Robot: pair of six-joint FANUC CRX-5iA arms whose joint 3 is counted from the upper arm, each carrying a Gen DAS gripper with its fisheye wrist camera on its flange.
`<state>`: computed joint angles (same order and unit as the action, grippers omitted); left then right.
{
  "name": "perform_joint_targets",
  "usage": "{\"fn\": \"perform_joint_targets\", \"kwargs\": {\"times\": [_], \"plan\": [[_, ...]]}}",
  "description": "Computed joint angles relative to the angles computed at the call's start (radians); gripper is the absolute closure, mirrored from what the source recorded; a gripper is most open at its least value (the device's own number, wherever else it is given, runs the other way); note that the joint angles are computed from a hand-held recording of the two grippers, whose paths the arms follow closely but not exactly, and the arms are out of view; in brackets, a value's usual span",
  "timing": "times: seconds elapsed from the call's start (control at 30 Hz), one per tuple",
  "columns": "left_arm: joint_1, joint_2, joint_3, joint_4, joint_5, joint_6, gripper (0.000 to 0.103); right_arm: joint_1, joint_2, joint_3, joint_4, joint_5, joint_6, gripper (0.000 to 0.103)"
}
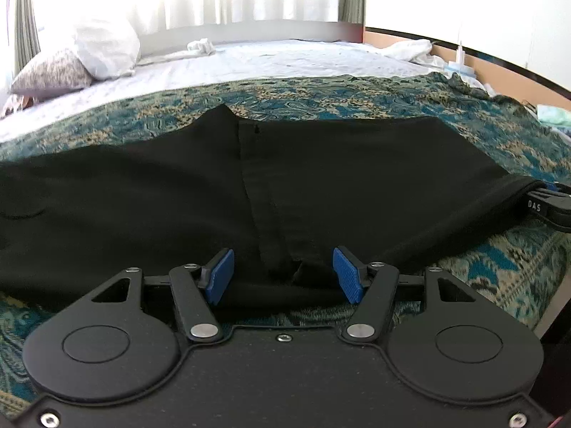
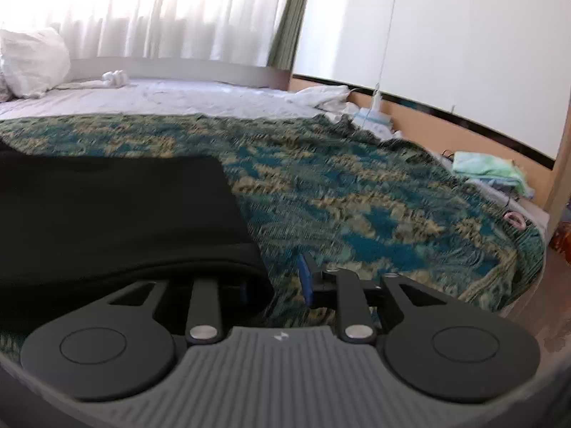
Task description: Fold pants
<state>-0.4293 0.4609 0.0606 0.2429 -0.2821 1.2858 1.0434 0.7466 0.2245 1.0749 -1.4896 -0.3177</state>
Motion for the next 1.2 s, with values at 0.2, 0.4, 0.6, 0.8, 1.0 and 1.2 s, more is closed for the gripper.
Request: {"fn": "perform_joint_targets", "kwargs": {"times": [0.2, 0.4, 0.6, 0.8, 1.0, 1.2], "plan": [[-0.001, -0.065, -0.194, 0.506, 0.107, -0.425, 0.042, 0.042, -0.066, -0.079, 0.010, 0.036, -0.050, 0.035], [0.048, -0.110, -0.225, 0.417, 0.136, -0.334, 0.043, 0.069, -0.087, -0.075, 0.070, 0.066, -0.036, 0.026], [0.133, -0.118, -0.151, 0.063, 0.060, 0.069, 0.032, 0.050, -0.023, 0.028, 0.154, 0.215, 0.020, 0.023], [0.182, -0.136, -0.193, 0.071, 0.104, 0.136, 0.012, 0.023, 0.164, 0.330, 0.129, 0.321, 0.184, 0.023], [0.222, -0.124, -0.098, -0.194, -0.004, 0.450, 0.009, 0.017, 0.387, 0.735, -0.001, 0.306, 0.405, 0.023], [0.249, -0.118, -0.089, -0.242, -0.008, 0.529, 0.007, 0.024, 0.477, 0.910, -0.076, 0.281, 0.544, 0.023]]}}
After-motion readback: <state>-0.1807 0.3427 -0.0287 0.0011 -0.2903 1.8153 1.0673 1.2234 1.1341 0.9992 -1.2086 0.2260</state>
